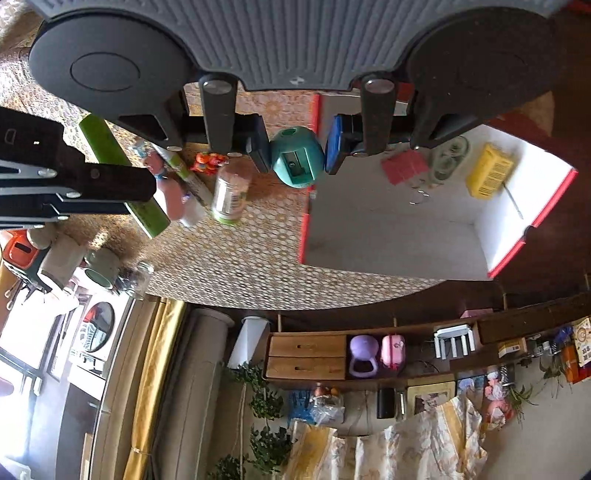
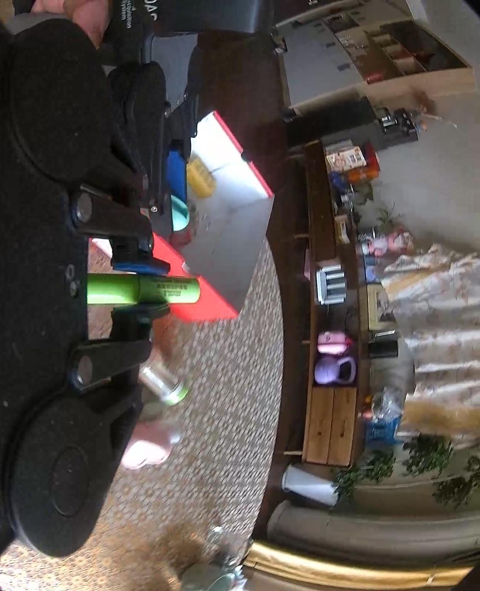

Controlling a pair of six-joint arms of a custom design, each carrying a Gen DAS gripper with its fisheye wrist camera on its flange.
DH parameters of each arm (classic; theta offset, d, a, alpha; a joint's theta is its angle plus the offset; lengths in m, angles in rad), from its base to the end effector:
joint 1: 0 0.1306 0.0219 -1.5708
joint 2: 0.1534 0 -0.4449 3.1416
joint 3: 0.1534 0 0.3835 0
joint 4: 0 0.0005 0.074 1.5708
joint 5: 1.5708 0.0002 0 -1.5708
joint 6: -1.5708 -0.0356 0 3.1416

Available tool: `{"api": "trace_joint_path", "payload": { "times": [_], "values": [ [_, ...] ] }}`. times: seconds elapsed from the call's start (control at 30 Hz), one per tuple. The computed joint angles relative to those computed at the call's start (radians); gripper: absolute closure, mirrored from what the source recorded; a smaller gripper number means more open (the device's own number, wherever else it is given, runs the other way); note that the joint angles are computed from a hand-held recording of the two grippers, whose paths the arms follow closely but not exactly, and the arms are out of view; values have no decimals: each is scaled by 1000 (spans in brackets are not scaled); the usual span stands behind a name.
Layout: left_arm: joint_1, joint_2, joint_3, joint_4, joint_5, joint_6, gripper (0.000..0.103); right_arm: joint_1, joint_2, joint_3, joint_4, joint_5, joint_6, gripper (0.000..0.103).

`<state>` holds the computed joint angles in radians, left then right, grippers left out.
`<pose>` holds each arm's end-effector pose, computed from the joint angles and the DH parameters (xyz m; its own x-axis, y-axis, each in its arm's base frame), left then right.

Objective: Organize rigid objects
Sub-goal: 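Carry the sharpener and green highlighter over the shoebox with both tools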

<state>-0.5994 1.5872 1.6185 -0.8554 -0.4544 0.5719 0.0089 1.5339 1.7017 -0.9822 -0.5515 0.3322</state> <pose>0.4645 -0.2991 0.5032 -0.6507 -0.1444 -0.7455 -0.1087 0.9894 -0.0967 0.5230 0.0228 0.5605 -0.5678 -0.2828 -0.7731 -0.5843 0.8000 0.1364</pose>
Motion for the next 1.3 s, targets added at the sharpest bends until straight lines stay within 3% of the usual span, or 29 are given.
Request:
{"api": "trace_joint_path", "payload": {
  "times": [0.4,0.67,1.03,1.3],
  "values": [
    [96,-77,-73,-6,8,-32,72,114,40,57,-10,22,-13,88],
    [192,-94,-99,-22,62,-50,72,171,86,83,-5,69,-12,88],
    [314,-24,-73,-57,143,-86,72,230,187,118,-5,171,-7,88],
    [344,53,-36,-89,179,-136,72,268,242,132,-26,243,31,88]
  ]
}}
